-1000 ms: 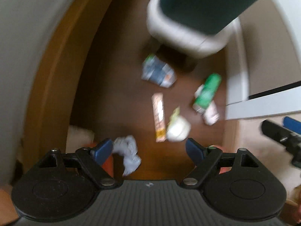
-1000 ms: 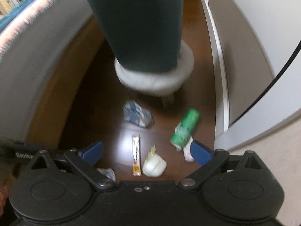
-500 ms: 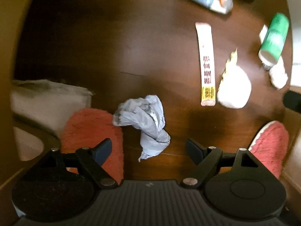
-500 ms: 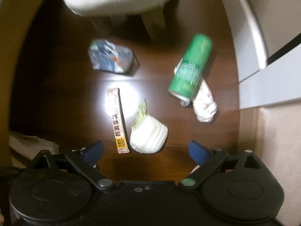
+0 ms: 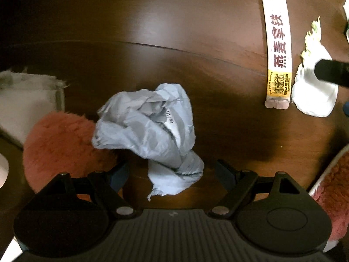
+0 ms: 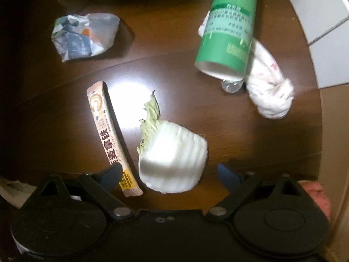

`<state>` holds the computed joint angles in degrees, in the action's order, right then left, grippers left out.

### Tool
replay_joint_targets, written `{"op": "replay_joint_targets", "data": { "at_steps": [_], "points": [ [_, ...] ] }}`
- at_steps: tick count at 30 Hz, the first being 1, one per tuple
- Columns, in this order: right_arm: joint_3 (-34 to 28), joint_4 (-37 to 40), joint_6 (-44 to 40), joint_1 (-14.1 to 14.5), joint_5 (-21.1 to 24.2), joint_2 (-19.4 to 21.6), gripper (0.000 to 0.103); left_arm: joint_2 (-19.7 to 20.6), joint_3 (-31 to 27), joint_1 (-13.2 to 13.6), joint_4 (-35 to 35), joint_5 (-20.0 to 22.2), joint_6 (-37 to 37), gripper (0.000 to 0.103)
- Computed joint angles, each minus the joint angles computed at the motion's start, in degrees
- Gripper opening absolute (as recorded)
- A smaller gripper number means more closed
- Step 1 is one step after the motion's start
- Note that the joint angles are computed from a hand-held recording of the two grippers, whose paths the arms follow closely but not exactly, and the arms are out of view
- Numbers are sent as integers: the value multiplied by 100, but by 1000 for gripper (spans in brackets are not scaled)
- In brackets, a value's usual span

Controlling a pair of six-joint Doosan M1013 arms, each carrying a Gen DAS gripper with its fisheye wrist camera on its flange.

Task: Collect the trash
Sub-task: 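Lower the left tool to grasp the grey crumpled paper while the right grasps the cabbage leaf, then lift both tools and carry the grey paper and cabbage leaf over the wastebasket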

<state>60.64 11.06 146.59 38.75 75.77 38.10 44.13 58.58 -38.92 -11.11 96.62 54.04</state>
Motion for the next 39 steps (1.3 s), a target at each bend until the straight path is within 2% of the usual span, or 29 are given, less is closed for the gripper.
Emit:
{"op": "replay_joint_targets", "data": {
  "at_steps": [5,10,12,13,14,16,20,25,31,33,39],
  "points": [
    [16,-23,356,7,33,57,87,44,62,-46,1,-128,302,85],
    [-175,-267,321,103,269,198,87,9,128,-51,-116,-317,366,83],
    [-223,-374,365,133,301,224,87,-20,153,-61,-106,-379,359,75],
    [-298,-440,344,153,421,265,84,-47,173,-54,-102,-399,334,67],
    [-402,-513,295,176,587,322,80,-65,182,-49,-105,-421,306,56],
    [-578,-646,195,238,803,425,71,-27,8,-75,-76,-302,379,51],
    [-628,-558,98,247,954,459,63,1,-63,-88,-14,-287,577,50],
    [-526,-473,174,157,871,305,61,-8,-253,4,-33,-312,436,49],
    [-1049,-995,5,142,1117,155,60,-126,-632,110,74,-381,44,49],
    [-1359,-1207,-112,144,1293,165,60,-161,-842,121,145,-388,-44,49],
    [-2038,-1731,-241,227,1420,20,60,-223,-1620,154,372,-315,-143,49]
  ]
}}
